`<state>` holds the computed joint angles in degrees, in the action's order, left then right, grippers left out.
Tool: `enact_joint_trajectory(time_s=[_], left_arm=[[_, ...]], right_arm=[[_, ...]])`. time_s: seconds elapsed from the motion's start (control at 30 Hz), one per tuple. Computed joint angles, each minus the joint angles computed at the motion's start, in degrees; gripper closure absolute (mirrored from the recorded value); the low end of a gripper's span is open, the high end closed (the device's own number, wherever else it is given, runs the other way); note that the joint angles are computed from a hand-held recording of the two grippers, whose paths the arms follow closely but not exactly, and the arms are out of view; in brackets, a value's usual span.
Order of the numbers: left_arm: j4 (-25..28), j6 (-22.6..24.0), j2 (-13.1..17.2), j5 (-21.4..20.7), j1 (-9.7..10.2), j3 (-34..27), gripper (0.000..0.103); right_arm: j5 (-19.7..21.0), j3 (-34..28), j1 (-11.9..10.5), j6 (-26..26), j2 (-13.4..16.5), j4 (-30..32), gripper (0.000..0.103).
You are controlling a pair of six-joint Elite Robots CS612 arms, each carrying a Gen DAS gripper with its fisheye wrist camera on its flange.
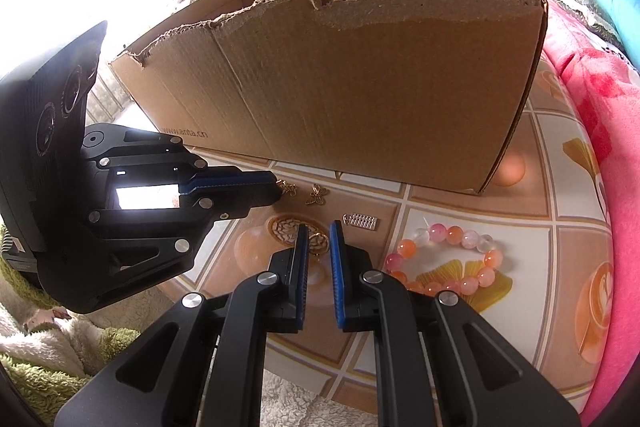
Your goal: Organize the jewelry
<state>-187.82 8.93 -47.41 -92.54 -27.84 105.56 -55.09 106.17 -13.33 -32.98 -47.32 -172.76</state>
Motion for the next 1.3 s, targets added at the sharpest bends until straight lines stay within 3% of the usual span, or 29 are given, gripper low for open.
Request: enact_joint_trajectory(time_s=[0.3, 0.5, 0.63, 0.73, 0.97, 1.3], left_arm=[[0.8, -0.2, -0.2, -0.5, 0.34, -0.2, 0.097], [3.3, -0.8, 0.0, -3.6, 1.25, -1.4, 0.086], [4.6, -1.0, 0.1, -5.4, 1.74, -2.1, 0.086], [5.2, 0.4, 0.1, -4.1, 1.43, -2.2, 0.093], [5.9, 2.4, -0.1, -2.8, 0.93, -2.3, 0.094], [3.5, 0.9, -1.3, -1.3, 0.40, -0.6, 0.094]], right_arm=[[0.2, 0.1, 0.1, -0.5, -0.3, 0.5, 0.092], [0.1, -0.2, 0.1, -0.5, -0.2, 0.8, 0.092], [0.1, -0.4, 0.2, -0.3, -0.1, 1.0, 0.092], [0.2, -0.5, 0.2, -0.3, 0.0, 1.2, 0.092], [0.5, -0.8, 0.0, -0.1, 0.3, 1.0, 0.092], [0.5, -0.8, -0.1, -0.1, 0.1, 0.9, 0.092]])
